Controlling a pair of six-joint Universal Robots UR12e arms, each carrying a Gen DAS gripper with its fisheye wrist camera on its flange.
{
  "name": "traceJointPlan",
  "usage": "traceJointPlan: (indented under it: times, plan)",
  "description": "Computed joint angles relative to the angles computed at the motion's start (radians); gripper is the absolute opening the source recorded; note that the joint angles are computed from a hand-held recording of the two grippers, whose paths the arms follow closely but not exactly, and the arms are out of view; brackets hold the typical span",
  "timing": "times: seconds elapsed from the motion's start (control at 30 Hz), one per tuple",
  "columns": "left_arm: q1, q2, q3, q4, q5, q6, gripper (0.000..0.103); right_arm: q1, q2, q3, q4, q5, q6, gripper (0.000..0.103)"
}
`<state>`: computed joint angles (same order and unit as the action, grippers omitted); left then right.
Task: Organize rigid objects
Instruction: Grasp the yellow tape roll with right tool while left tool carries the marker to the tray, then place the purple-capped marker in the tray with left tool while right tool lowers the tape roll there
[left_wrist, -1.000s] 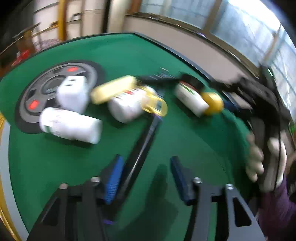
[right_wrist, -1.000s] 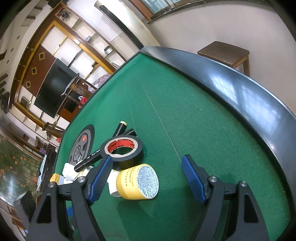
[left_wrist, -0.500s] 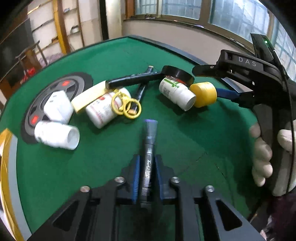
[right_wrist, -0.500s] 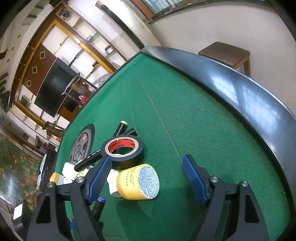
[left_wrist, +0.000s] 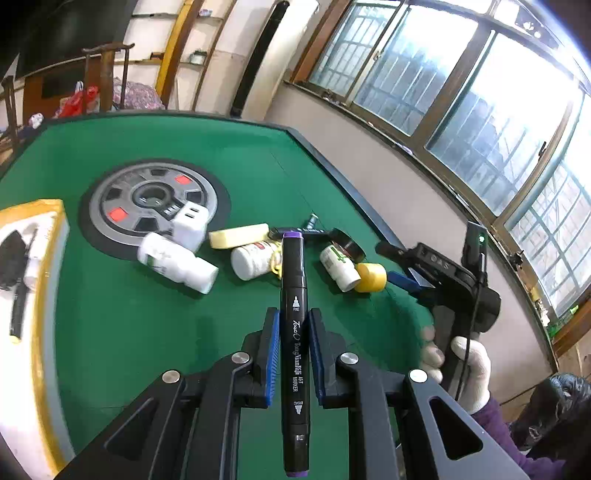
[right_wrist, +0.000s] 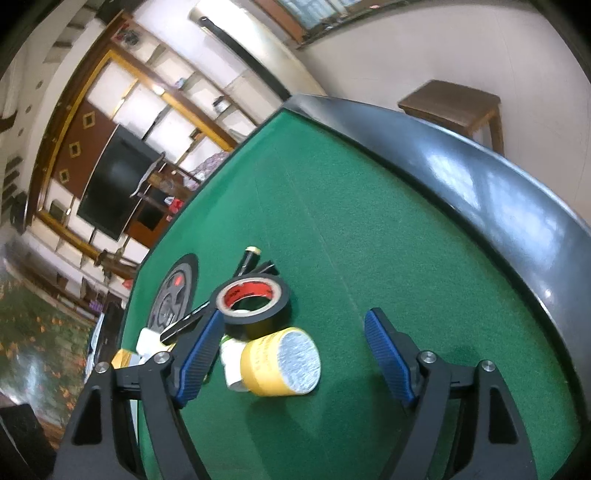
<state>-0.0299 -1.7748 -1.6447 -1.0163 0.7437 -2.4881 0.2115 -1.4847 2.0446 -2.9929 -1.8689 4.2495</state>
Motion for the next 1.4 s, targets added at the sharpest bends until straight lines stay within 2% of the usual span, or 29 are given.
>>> traceJointPlan:
  times: [0.17, 0.23, 0.33, 0.4, 0.47, 0.5, 0.67, 0.73, 0.8, 0.87, 0.93, 1.0, 1.1, 1.17, 1.23, 1.33, 1.4]
  plan:
    - [0.037, 0.004, -0.008, -0.022, -0.062, -0.006, 0.014, 0.044, -0.001, -0.054, 0.124, -0.041, -0.103, 0.079]
    - [0.06, 0.008, -0.015, -0.049, -0.097, 0.001, 0.014, 0.066, 0.007, -0.085, 0.21, -0.096, -0.132, 0.078]
    - [0.082, 0.011, -0.017, -0.059, -0.102, 0.007, 0.014, 0.078, 0.023, -0.116, 0.298, -0.142, -0.148, 0.075]
    - [0.093, 0.012, -0.024, -0.033, -0.099, -0.004, 0.015, 0.071, 0.031, -0.12, 0.301, -0.127, -0.159, 0.066]
    - [0.111, 0.012, -0.028, -0.014, -0.106, -0.019, 0.015, 0.052, 0.038, -0.115, 0.276, -0.078, -0.166, 0.043]
    - [0.118, 0.012, -0.033, 0.002, -0.108, -0.029, 0.015, 0.045, 0.04, -0.108, 0.243, -0.05, -0.166, 0.039]
    - [0.173, -0.002, -0.03, 0.025, -0.135, -0.08, 0.015, 0.059, 0.033, -0.109, 0.264, -0.066, -0.16, 0.035]
    - [0.194, -0.014, -0.025, 0.073, -0.129, -0.127, 0.015, 0.069, 0.02, -0.101, 0.256, -0.068, -0.156, 0.034]
    - [0.211, -0.029, -0.014, 0.15, -0.088, -0.186, 0.015, 0.084, 0.004, -0.094, 0.24, -0.075, -0.153, 0.034]
    - [0.217, -0.047, 0.007, 0.192, -0.03, -0.227, 0.015, 0.092, -0.001, -0.093, 0.194, -0.052, -0.161, 0.034]
    - [0.222, -0.077, 0.049, 0.181, 0.011, -0.242, 0.015, 0.095, 0.006, -0.108, 0.144, -0.004, -0.183, 0.034]
    - [0.218, -0.116, 0.102, 0.15, 0.058, -0.261, 0.015, 0.092, 0.028, -0.135, 0.086, 0.09, -0.211, 0.034]
    - [0.205, -0.171, 0.175, 0.076, 0.103, -0.288, 0.015, 0.092, 0.083, -0.203, 0.05, 0.227, -0.254, 0.034]
    - [0.191, -0.214, 0.225, 0.03, 0.152, -0.312, 0.015, 0.099, 0.122, -0.251, 0.053, 0.288, -0.272, 0.034]
    - [0.176, -0.239, 0.255, 0.022, 0.208, -0.338, 0.015, 0.107, 0.159, -0.303, 0.076, 0.334, -0.294, 0.034]
    - [0.146, -0.277, 0.301, 0.026, 0.302, -0.359, 0.015, 0.127, 0.213, -0.388, 0.132, 0.366, -0.34, 0.034]
    - [0.131, -0.296, 0.323, 0.025, 0.329, -0.364, 0.015, 0.14, 0.244, -0.435, 0.159, 0.39, -0.364, 0.034]
